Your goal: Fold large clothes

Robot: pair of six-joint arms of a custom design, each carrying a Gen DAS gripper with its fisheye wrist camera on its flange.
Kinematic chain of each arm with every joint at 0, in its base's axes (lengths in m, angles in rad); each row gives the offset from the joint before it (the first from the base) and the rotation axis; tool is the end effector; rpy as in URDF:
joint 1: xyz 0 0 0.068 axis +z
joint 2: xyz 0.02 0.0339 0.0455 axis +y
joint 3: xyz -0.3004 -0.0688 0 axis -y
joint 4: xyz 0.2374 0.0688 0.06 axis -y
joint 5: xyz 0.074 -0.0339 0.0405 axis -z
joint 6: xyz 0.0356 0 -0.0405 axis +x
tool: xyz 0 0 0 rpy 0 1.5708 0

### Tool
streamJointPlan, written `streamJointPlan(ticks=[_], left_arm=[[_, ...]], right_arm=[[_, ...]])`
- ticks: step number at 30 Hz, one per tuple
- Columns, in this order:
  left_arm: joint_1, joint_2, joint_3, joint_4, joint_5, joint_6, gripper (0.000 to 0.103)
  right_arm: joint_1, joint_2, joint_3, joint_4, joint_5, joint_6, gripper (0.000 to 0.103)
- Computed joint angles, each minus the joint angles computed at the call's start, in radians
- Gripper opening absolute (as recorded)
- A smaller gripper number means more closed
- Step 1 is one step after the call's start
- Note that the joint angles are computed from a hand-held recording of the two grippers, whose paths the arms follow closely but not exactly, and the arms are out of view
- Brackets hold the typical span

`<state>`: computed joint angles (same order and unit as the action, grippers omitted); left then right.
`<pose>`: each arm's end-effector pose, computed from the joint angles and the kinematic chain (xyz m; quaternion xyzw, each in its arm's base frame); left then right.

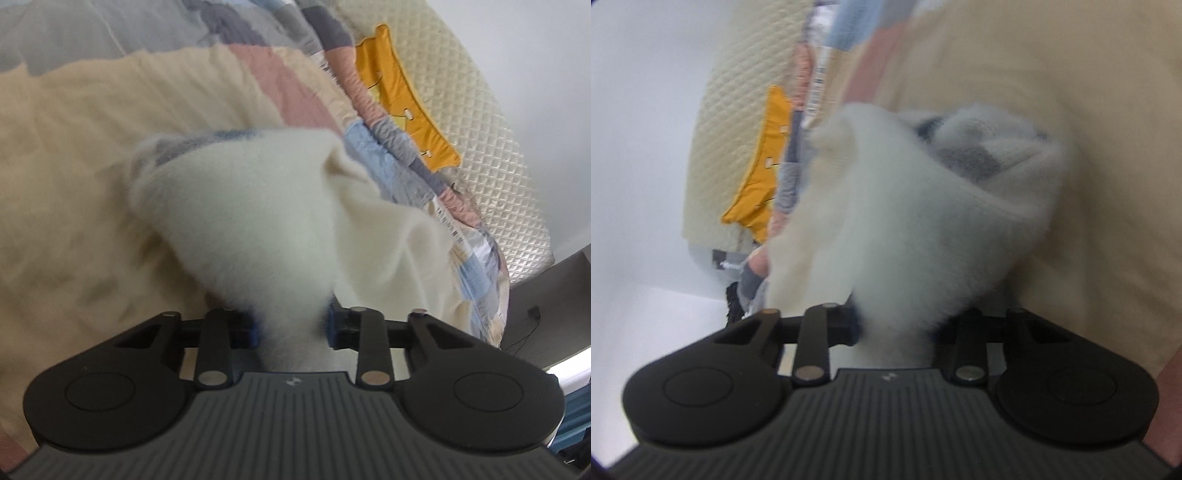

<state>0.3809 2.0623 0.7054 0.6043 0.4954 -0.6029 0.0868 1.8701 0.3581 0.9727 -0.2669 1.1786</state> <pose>0.3290 0.1135 0.0871 -0.3341 0.8301 -0.2663 0.3583 0.2735 0.0332 0.1114 0.3916 0.7709 0.3824 0.3257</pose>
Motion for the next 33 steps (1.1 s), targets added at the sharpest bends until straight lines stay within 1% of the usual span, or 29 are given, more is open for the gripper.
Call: streamJointPlan(ticks=[4,7,11,13,15,17,20,23,24,26,28,30,33], left_arm=[[0.028,-0.107,-0.053,-0.004,0.045,0.033,0.030],[0.045,-0.212,-0.071,-0.064,0.074,0.057,0.029],[0.099,-0.382,-0.088,-0.223,0.143,0.109,0.029],[0.136,-0.473,-0.110,-0.305,0.184,0.143,0.029],[0.187,-0.557,-0.143,-0.389,0.229,0.193,0.029],[0.232,-0.626,-0.180,-0.460,0.258,0.233,0.030],[0.293,-0.662,-0.249,-0.489,0.290,0.276,0.031],[0.340,-0.617,-0.267,-0.507,0.341,0.323,0.033],[0.354,-0.593,-0.271,-0.491,0.364,0.326,0.036],[0.371,-0.561,-0.274,-0.453,0.399,0.303,0.038],[0.364,-0.559,-0.260,-0.441,0.411,0.277,0.046],[0.336,-0.573,-0.249,-0.412,0.402,0.237,0.049],[0.283,-0.578,-0.221,-0.355,0.373,0.150,0.051]], right_arm=[[-0.012,-0.131,0.011,-0.117,-0.019,-0.055,0.033],[-0.005,-0.260,0.024,-0.259,-0.012,-0.108,0.033],[-0.010,-0.472,0.057,-0.542,-0.040,-0.144,0.033],[-0.016,-0.581,0.057,-0.657,-0.052,-0.150,0.033],[-0.019,-0.684,0.045,-0.756,-0.060,-0.148,0.034],[-0.001,-0.764,0.030,-0.831,-0.041,-0.157,0.035],[-0.001,-0.823,-0.020,-0.855,-0.052,-0.133,0.038],[-0.016,-0.852,-0.062,-0.851,-0.070,-0.137,0.044],[-0.023,-0.855,-0.075,-0.837,-0.079,-0.139,0.046],[-0.050,-0.841,-0.097,-0.783,-0.122,-0.132,0.049],[-0.061,-0.834,-0.097,-0.753,-0.142,-0.120,0.049],[-0.065,-0.827,-0.081,-0.739,-0.149,-0.116,0.049],[-0.072,-0.778,-0.039,-0.698,-0.157,-0.119,0.050]])
